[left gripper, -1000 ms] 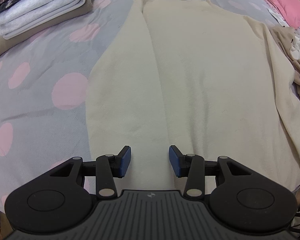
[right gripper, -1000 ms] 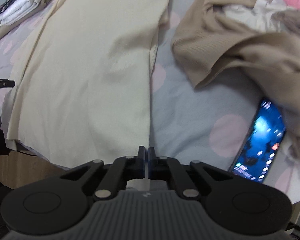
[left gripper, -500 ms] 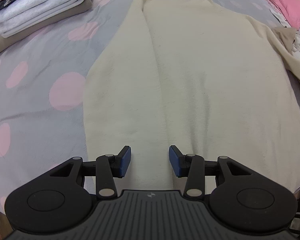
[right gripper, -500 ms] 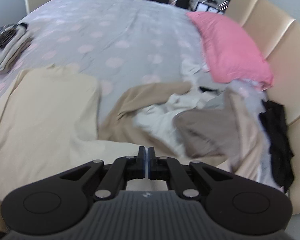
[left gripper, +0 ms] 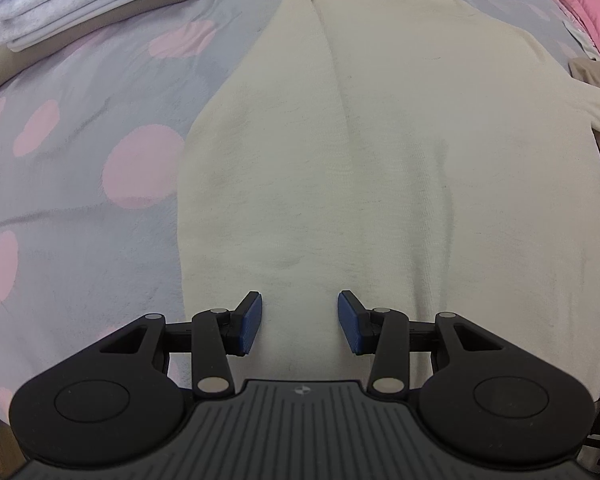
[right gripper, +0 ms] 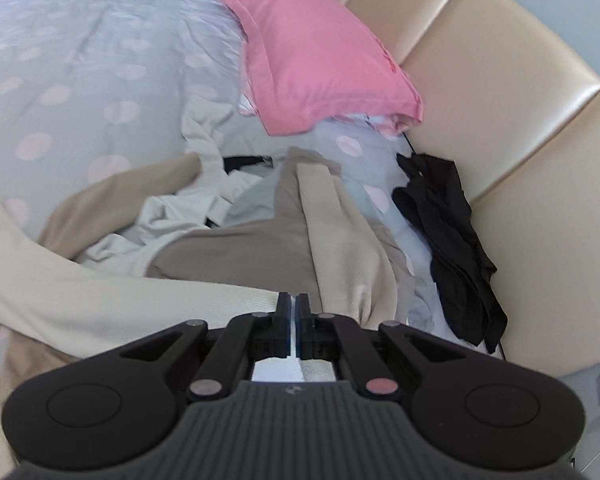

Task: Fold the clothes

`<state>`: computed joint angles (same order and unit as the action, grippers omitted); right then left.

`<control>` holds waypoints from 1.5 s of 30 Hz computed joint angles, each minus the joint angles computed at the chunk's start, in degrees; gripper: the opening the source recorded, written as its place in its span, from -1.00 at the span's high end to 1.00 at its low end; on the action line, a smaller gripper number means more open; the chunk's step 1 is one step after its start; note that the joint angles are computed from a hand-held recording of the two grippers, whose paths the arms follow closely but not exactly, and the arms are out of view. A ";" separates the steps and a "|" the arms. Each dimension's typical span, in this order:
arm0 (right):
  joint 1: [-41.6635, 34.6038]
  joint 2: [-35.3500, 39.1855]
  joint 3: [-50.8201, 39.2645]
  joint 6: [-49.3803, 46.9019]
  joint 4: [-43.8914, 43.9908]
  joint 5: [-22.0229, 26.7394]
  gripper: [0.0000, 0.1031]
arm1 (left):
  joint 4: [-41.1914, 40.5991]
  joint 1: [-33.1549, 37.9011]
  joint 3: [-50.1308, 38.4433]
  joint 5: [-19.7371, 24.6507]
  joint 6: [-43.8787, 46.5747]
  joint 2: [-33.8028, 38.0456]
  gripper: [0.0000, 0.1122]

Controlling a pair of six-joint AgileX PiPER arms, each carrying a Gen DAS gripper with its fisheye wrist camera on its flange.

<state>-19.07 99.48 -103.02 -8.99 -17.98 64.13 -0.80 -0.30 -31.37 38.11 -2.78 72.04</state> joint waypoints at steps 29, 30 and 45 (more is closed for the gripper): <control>25.60 -26.35 53.56 23.01 0.20 -26.83 0.09 | -3.43 -8.72 4.07 4.00 -3.22 -7.61 0.16; 28.88 -26.64 55.26 25.00 -1.01 -26.98 0.09 | -3.24 -9.03 4.11 3.95 -3.51 -7.56 0.16; 62.54 -19.49 66.29 53.61 -9.97 -30.43 0.09 | -4.26 -5.67 5.57 3.89 -3.55 -8.92 0.41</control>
